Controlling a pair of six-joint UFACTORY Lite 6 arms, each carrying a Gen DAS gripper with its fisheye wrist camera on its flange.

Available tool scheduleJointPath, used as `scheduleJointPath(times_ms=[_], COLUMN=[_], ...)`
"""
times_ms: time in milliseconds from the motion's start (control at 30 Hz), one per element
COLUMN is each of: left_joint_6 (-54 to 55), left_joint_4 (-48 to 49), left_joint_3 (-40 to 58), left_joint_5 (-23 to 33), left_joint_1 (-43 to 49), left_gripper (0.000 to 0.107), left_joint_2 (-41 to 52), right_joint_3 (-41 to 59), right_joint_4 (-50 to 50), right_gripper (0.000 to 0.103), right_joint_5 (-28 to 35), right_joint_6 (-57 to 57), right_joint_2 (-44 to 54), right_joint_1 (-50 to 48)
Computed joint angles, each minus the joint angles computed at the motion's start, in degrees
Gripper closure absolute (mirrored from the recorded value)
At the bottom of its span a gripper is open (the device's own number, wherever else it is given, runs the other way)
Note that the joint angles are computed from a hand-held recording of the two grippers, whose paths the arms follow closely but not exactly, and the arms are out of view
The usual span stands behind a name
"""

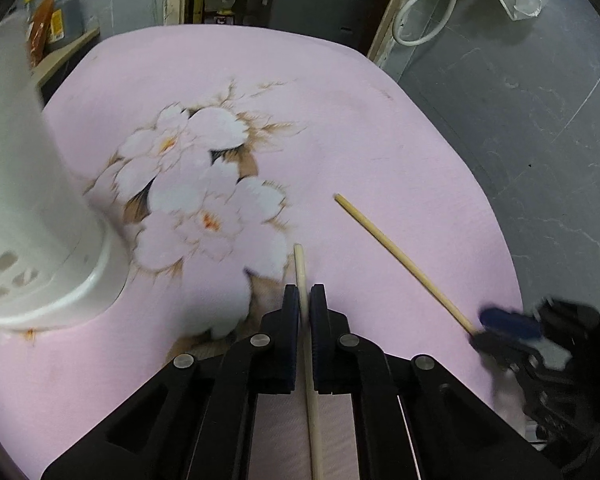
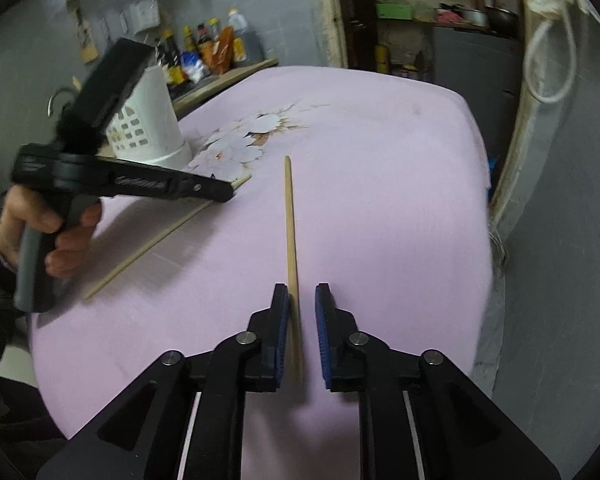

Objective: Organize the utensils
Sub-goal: 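Close the left tool on a wooden chopstick while the right tool grasps another chopstick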

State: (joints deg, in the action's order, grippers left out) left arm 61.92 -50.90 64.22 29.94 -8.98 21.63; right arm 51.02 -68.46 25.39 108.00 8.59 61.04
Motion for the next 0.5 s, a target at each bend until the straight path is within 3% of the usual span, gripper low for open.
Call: scheduleJointPath(times_ms=[233,500], left_joint_6=[0.17,-5.0], left_joint_4=[3.01,10.95], left_joint_3=[-2.78,-2.3], left_joint_5=[5.03,8.19], left_joint_1=[3.35,2.25], left_gripper=[0.104,0.102], left_joint_2=[-3.67,-5.41], right_joint_3=[11.93,23.32], right_joint_4=[13.64,33.95], right_gripper=[0.081,0.081], right_joint_5=[-5.32,-4.92], right_joint_6=[-24.1,-49.76], right_joint_2=[9.38,17.76], right_joint_1=[-7.45,-11.42])
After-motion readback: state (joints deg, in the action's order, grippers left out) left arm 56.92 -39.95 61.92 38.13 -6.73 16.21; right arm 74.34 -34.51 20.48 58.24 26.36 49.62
